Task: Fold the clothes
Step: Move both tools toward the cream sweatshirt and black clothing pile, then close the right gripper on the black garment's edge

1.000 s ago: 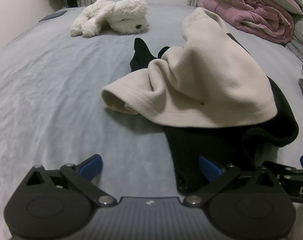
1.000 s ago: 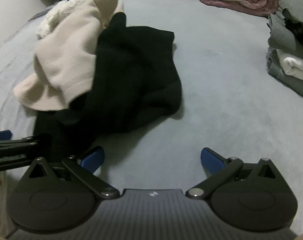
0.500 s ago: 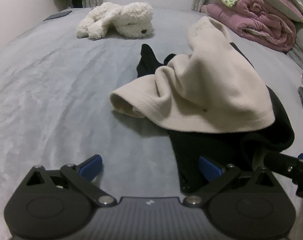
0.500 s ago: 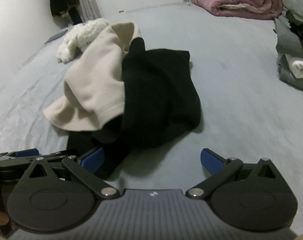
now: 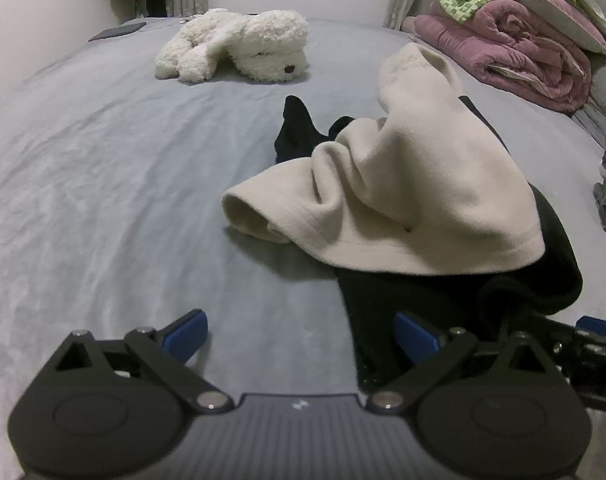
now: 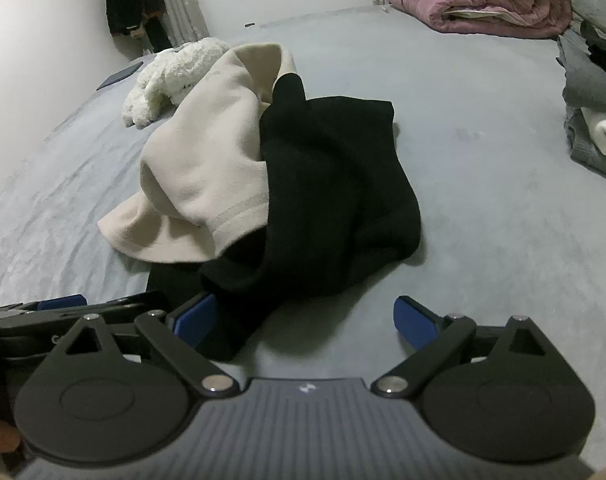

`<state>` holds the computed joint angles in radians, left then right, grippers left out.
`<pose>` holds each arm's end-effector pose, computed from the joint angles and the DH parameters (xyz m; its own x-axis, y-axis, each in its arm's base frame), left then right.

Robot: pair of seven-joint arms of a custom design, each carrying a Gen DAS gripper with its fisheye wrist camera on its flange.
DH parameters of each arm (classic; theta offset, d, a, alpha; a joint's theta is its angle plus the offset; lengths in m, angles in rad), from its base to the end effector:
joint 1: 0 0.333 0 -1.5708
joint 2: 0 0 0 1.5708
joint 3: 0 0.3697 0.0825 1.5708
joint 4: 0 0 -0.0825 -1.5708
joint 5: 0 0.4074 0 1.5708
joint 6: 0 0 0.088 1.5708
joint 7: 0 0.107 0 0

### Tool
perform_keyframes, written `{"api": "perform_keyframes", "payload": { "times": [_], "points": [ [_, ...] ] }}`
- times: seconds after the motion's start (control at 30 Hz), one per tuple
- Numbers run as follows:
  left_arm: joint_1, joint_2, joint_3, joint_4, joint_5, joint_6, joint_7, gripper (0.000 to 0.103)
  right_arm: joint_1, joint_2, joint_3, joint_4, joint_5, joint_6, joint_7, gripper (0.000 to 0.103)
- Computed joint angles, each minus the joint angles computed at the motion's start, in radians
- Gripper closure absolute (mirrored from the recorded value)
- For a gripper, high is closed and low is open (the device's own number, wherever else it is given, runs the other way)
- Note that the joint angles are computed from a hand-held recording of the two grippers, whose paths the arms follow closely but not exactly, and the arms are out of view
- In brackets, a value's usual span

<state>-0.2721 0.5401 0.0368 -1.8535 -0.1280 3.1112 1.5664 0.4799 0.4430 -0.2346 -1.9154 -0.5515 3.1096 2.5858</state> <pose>0.7160 -0.1647 0.3423 -0.1425 -0.9873 0.0709 -0.7538 0.0618 -0.6542 0.6689 0.2339 0.3770 -0.0779 -0.9748 -0.2089 -0.7174 0.2003 -0.6673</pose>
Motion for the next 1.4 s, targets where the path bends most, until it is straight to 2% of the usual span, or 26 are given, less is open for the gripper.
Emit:
{"api": "perform_keyframes", "payload": {
  "times": [0.17,0.33,0.5,1.0,1.1,1.17,1.33,1.4],
  "points": [
    [-0.011,0.002,0.012,0.001,-0.001,0.010,-0.010,0.004,0.022,0.003,-0.027,-0.001,-0.010,0.012,0.016,0.007],
    [-0.019,0.001,0.020,-0.004,0.000,0.015,-0.014,0.006,0.022,0.003,-0.027,-0.002,-0.009,0.012,0.012,0.009],
    [-0.003,0.000,0.003,-0.007,-0.004,0.020,-0.002,0.006,0.022,0.002,-0.027,-0.001,-0.007,0.009,0.012,0.009],
    [0.002,0.002,-0.003,-0.004,-0.026,0.028,0.005,0.009,0.041,-0.001,-0.053,-0.008,-0.021,0.020,0.032,0.009],
    [-0.003,0.003,0.001,-0.002,-0.027,0.025,0.003,0.009,0.055,-0.001,-0.074,-0.009,-0.028,0.027,0.044,0.009],
    [0.015,0.000,-0.018,-0.003,-0.030,0.028,0.012,0.009,0.067,0.001,-0.091,-0.010,-0.033,0.031,0.054,0.009],
    [0.036,-0.001,-0.037,-0.003,-0.046,0.033,0.023,0.009,0.072,0.007,-0.101,-0.006,-0.032,0.036,0.066,0.017],
    [0.041,-0.001,-0.040,-0.001,-0.050,0.028,0.024,0.009,0.090,0.012,-0.122,-0.002,-0.036,0.044,0.076,0.020]
  ]
}}
